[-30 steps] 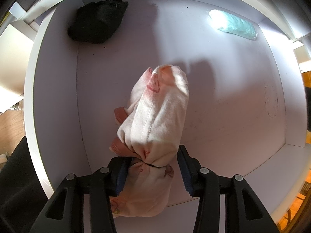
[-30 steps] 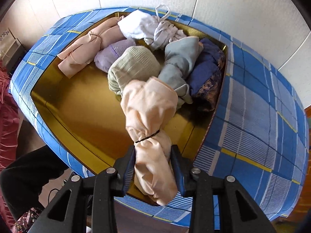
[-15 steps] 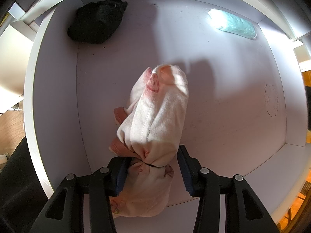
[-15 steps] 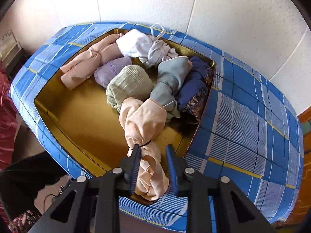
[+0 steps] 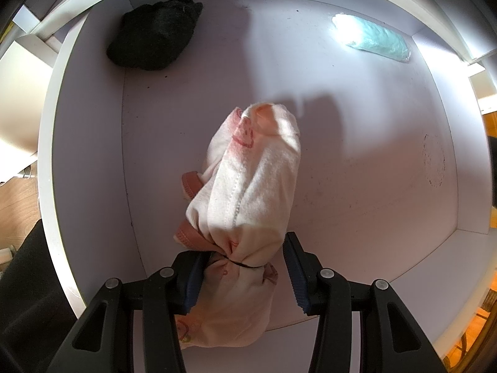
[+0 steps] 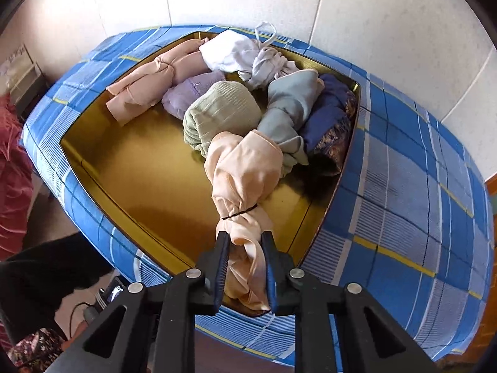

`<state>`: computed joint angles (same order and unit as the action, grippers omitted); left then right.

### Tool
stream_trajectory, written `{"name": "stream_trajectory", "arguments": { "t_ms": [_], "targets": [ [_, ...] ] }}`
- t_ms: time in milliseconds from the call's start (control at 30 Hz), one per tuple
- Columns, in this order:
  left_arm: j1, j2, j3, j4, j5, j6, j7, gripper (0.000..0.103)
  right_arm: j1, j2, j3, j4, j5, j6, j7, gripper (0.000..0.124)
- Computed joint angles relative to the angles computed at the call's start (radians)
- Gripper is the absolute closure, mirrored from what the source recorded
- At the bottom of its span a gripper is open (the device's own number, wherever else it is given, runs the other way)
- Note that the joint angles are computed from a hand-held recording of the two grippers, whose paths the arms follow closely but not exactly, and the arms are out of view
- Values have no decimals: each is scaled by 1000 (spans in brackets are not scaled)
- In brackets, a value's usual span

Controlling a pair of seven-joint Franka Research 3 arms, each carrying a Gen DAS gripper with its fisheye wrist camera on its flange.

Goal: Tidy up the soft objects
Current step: 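Lower the cream cloth into the box and open the right tool, then return the open right tool into the drawer toward the teal wrapped cloth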

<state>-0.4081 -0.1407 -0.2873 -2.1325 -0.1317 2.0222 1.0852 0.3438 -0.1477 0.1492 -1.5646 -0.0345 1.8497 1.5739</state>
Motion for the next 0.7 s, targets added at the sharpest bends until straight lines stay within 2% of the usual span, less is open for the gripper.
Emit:
{"name": "stream_trajectory", "arguments": {
  "t_ms": [333, 700],
  "targets": [
    [-1, 3, -1, 5, 6, -5, 2, 55, -12, -54, -8, -54, 39, 36, -13, 101],
    [-2, 3, -1, 7, 3, -6, -4, 55, -30, -199, -8, -185, 95, 103, -73, 101]
  ]
}}
